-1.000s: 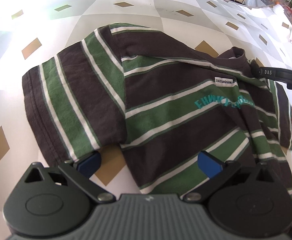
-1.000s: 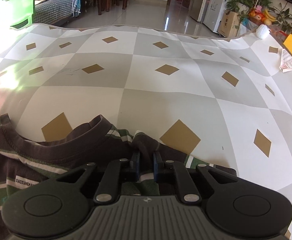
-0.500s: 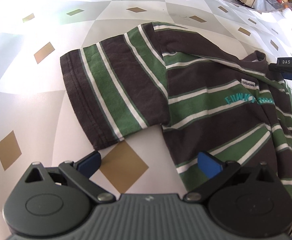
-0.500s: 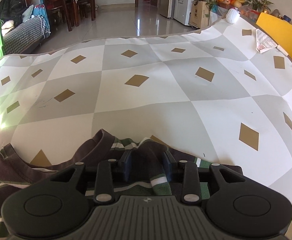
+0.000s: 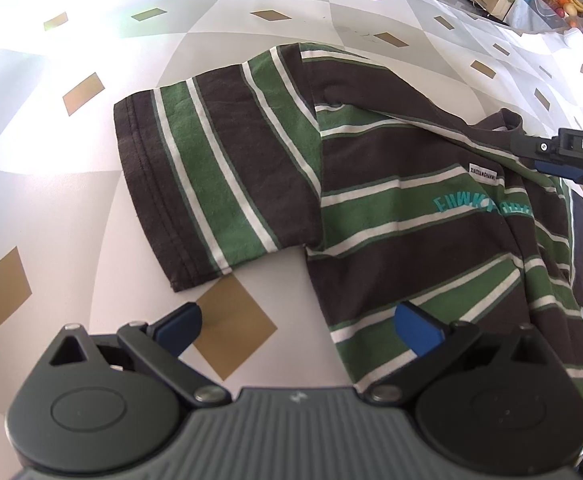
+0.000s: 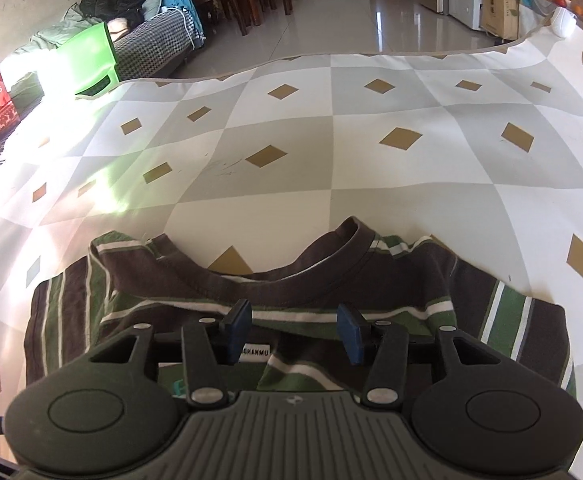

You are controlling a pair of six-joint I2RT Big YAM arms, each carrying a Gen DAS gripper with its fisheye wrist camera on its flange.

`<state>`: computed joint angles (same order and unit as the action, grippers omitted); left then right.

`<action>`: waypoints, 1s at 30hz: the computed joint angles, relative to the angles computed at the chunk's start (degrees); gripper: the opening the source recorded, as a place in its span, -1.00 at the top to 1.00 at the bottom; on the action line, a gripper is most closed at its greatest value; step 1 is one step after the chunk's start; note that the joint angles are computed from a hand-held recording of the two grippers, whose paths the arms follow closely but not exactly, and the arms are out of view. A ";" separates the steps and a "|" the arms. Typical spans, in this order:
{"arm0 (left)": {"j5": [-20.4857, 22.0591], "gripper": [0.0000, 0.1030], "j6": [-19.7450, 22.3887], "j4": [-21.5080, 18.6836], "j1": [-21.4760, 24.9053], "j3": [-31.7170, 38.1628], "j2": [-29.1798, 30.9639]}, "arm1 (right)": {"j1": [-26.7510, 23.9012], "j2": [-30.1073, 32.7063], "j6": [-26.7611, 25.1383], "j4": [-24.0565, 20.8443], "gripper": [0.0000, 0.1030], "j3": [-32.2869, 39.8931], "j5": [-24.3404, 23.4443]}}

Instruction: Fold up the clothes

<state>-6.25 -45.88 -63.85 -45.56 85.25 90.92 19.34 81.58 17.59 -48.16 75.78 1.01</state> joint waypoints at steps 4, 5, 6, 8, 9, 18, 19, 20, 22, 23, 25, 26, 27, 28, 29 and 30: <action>-1.05 -1.00 0.10 -0.19 0.07 -0.04 -0.35 | 1.70 -2.38 -1.56 -1.34 0.10 -1.04 -1.30; -0.90 -0.99 0.06 0.06 0.15 -0.23 -0.57 | 2.17 -2.97 -1.97 -1.59 0.10 -1.31 -1.58; -0.74 -1.00 0.03 0.31 0.23 -0.44 -0.80 | 2.79 -3.65 -2.53 -2.17 0.10 -1.53 -1.64; -0.59 -1.00 0.11 0.54 0.26 -0.68 -1.11 | 4.04 -4.83 -3.80 -3.73 0.10 -1.83 -1.18; -0.62 -1.00 0.18 0.58 0.23 -0.76 -1.25 | 4.68 -5.48 -4.15 -4.46 0.10 -2.07 -0.67; -0.89 -0.99 3.75 2.85 -1.31 -1.99 -3.34 | 8.03 -13.66 0.10 -8.26 0.10 -6.44 1.74; -1.26 -1.00 4.81 3.00 -1.76 -2.00 -3.44 | 8.32 -14.57 0.54 -8.68 0.10 -7.03 1.63; -1.62 -0.99 5.88 3.16 -2.20 -2.00 -3.52 | 8.57 -15.30 0.89 -9.10 0.10 -7.53 1.39; -1.89 -1.00 7.74 3.62 -2.97 -2.16 -3.78 | 9.23 -16.49 1.49 -10.06 0.09 -8.42 1.55; -1.37 -1.00 8.45 4.16 -3.33 -2.45 -4.07 | 9.64 -17.11 1.80 -10.59 0.09 -8.90 1.90; -0.21 -1.00 8.95 5.37 -4.00 -3.19 -4.73 | 10.25 -18.10 2.57 -11.67 0.09 -9.63 2.56; 0.06 -1.00 9.13 5.82 -4.31 -3.45 -4.99 | 10.51 -18.56 3.25 -12.34 0.09 -9.96 2.92; 0.21 -1.00 9.52 6.38 -4.89 -3.77 -5.36 | 10.64 -19.19 4.27 -12.92 0.09 -10.44 3.03; 0.15 -1.00 10.12 6.79 -5.47 -3.95 -5.66 | 10.70 -19.90 5.39 -13.42 0.09 -10.99 2.99; 0.09 -1.00 10.75 7.21 -6.06 -4.13 -5.97 | 10.65 -20.58 6.27 -13.65 0.09 -11.48 2.62; 0.00 -1.00 11.78 7.69 -6.76 -4.33 -6.30 | 10.54 -21.25 7.03 -13.74 0.09 -11.95 2.08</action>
<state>-6.25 -34.10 -56.16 -52.33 80.92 84.62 29.88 60.33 24.62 -61.90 63.82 3.09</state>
